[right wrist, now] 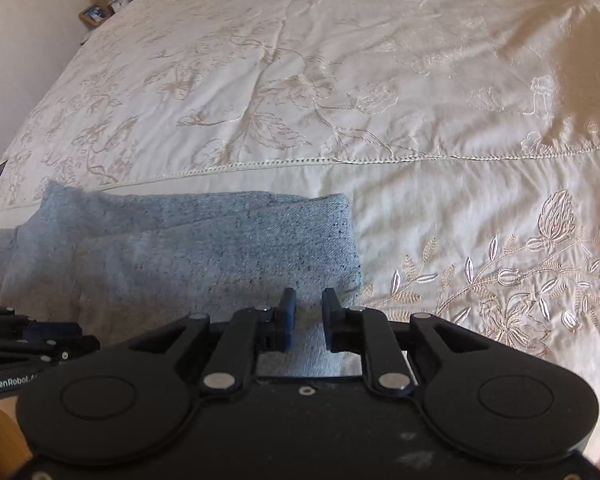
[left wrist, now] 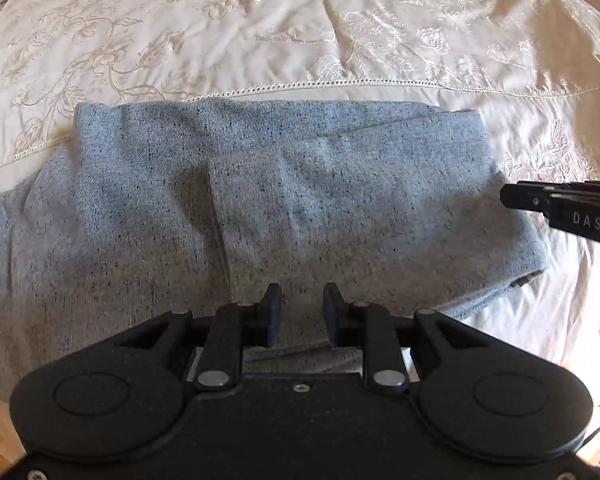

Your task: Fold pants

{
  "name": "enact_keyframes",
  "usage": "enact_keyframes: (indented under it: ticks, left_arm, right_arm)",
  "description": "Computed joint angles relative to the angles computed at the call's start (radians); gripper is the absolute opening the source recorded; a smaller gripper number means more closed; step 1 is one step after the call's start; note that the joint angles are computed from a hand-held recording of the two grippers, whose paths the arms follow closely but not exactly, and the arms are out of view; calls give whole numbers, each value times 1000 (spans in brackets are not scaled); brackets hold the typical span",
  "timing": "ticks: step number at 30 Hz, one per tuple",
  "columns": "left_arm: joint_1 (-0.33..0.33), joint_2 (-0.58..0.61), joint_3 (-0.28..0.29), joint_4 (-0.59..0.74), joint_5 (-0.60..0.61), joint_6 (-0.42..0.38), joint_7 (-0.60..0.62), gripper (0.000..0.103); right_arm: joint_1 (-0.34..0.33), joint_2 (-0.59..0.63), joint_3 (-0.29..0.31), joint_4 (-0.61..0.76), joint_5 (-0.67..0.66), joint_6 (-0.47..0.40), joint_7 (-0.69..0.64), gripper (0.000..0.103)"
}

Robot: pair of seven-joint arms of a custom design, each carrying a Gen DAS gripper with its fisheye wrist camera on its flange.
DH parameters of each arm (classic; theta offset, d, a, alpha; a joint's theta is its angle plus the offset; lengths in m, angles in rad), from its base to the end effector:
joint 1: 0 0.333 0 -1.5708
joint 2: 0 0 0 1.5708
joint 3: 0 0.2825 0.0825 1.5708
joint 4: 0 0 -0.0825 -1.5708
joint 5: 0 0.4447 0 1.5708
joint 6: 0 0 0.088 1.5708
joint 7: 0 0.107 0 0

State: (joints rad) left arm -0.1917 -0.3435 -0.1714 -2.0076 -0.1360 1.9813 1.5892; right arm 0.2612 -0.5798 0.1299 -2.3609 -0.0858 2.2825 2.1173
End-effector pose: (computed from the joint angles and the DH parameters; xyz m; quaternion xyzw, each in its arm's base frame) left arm 0.5091 -0.2126 0.5904 -0.5674 0.8077 -0.1486 0.0597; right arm 0.4574 0.1917 0.5486 -0.6418 0.7230 -0.1476 0.2088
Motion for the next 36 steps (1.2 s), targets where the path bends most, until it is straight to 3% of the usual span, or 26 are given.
enact_keyframes:
  ticks: [5, 12, 16, 18, 22, 24, 26, 29, 33, 36]
  left_arm:
    - [0, 32, -30, 2, 57, -41, -77, 34]
    - [31, -45, -9, 5, 109, -20, -154, 35]
    - [81, -104, 28, -19, 154, -32, -160, 35]
    - [111, -107, 42, -14, 187, -45, -144, 35]
    - [169, -106, 73, -23, 241, -29, -91, 35]
    - [195, -99, 88, -24, 254, -17, -68, 35]
    - [217, -81, 107, -16, 253, -13, -27, 35]
    - [243, -63, 142, -3, 215, -11, 44, 35]
    - [278, -47, 166, 9, 178, 14, 112, 35]
    - [294, -29, 187, 26, 136, 27, 184, 35]
  right_arm:
    - [52, -47, 1, -52, 32, -106, -58, 20]
    - [9, -64, 64, -15, -78, -41, 27, 20]
    - [38, 19, 61, 83, -89, -21, -27, 24]
    - [87, 66, 24, 122, 1, 16, -69, 24]
    - [139, 227, 30, 259, 117, 26, -68, 22]
    - [154, 322, 47, 332, 134, 56, -42, 14]
    - [155, 418, 73, 411, 78, 76, 37, 1]
    - [180, 604, 83, 597, -97, 52, 129, 1]
    - [252, 814, 27, 835, -270, 32, 284, 1]
    - [295, 922, -13, 959, -283, -32, 334, 1]
